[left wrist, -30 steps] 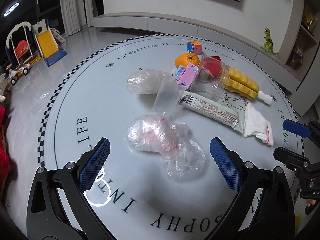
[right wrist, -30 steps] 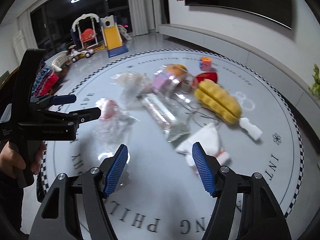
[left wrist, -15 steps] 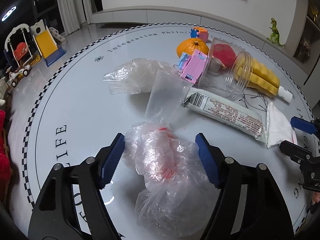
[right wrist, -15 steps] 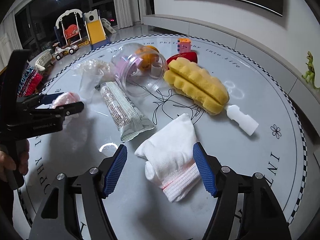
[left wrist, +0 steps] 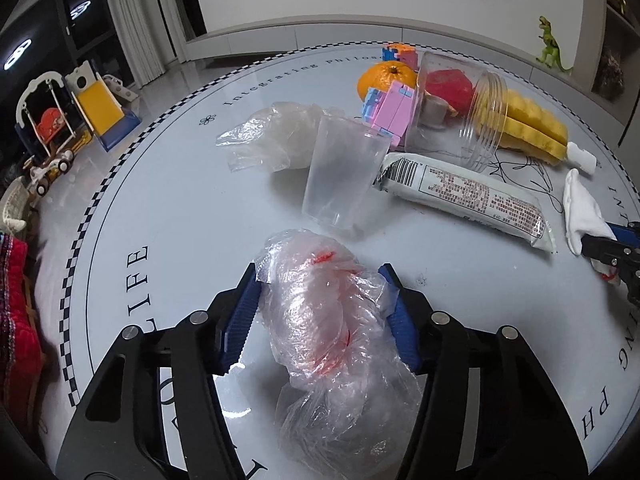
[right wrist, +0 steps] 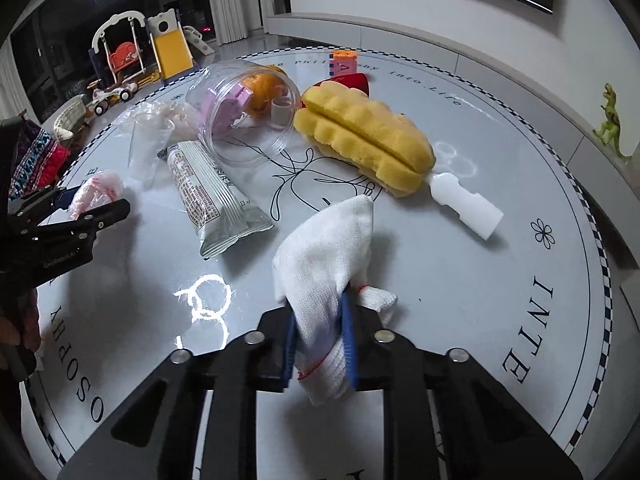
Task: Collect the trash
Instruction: 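Carry plastic bag and white glove to the trash bag and release both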
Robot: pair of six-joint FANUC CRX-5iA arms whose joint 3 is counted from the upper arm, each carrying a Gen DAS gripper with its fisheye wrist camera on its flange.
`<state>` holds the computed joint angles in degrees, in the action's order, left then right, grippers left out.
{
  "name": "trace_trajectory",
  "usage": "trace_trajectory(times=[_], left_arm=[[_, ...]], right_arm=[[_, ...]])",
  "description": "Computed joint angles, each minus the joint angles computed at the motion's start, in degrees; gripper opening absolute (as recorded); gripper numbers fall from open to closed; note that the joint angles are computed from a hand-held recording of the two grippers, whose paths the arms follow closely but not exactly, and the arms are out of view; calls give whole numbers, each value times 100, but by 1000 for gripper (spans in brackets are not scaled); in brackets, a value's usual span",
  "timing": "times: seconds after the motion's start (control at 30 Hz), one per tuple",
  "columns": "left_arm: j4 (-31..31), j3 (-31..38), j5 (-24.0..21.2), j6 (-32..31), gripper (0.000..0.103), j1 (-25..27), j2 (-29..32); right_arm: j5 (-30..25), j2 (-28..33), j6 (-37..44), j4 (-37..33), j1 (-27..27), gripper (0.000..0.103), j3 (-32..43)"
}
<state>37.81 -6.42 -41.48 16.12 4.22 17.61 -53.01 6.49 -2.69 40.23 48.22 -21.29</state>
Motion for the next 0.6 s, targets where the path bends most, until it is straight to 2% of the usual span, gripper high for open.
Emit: trace_trajectory(times=[0.17,0.6], left_arm=[[42,8,-394,111,47,192,-115],[826,-636,-868,-813,46,814,-895]], right_arm=[[2,-156,-162,110,174,17,-17],[-401,72,-99,510,752,17,661]])
